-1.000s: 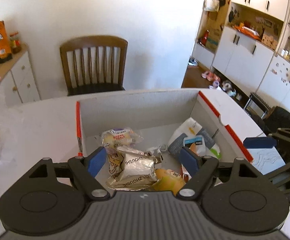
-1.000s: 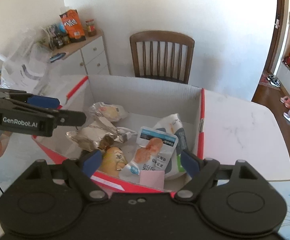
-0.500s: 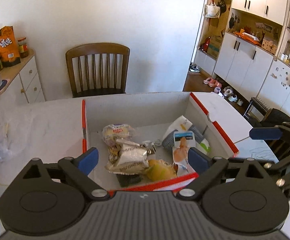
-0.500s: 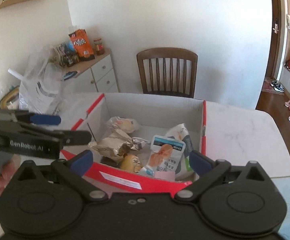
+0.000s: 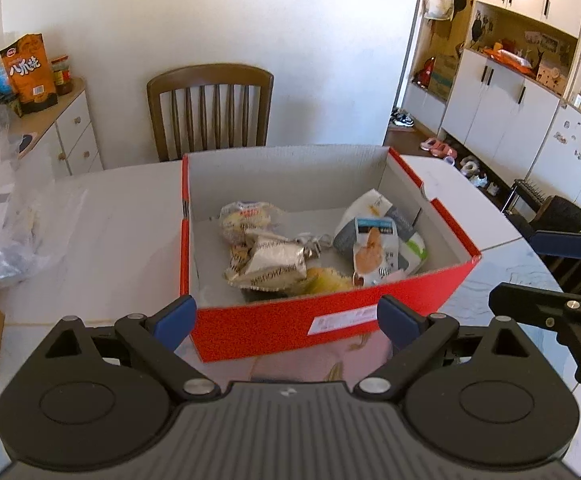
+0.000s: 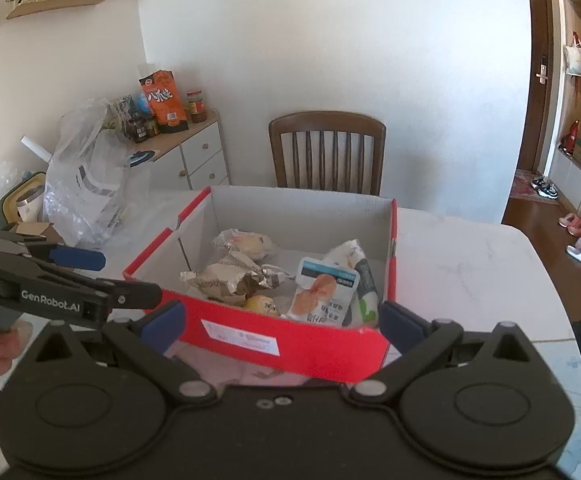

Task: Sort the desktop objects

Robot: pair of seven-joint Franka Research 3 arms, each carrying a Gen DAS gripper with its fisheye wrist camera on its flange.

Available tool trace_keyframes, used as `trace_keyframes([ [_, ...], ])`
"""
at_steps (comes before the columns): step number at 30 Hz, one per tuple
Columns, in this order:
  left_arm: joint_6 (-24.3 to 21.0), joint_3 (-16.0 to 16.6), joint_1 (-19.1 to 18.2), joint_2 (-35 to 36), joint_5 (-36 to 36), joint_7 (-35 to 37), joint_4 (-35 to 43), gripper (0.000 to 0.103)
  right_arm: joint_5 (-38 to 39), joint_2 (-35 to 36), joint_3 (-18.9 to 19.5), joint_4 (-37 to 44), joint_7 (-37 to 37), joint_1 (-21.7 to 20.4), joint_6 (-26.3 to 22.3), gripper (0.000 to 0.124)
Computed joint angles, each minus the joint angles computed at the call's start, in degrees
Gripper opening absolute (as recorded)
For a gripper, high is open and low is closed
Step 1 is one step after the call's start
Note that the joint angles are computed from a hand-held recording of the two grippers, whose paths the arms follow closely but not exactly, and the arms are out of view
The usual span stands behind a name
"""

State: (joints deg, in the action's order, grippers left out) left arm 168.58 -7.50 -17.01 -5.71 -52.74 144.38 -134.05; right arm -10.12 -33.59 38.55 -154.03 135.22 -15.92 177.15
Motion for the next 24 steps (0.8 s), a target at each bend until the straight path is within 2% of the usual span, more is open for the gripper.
trace_keyframes([
  [10, -0.2, 0.5, -0.5, -1.1, 2.5, -1.6, -2.2, 0.097, 0.1, -1.8, 1.3, -1.9, 3.3, 0.0, -1.3, 0.103],
  [24, -0.8, 1.3, -1.8, -2.1, 2.5, -0.2, -3.9, 0.097, -0.1, -4.4, 0.3, -5.3, 9.3, 2.3, -3.7, 0.103],
])
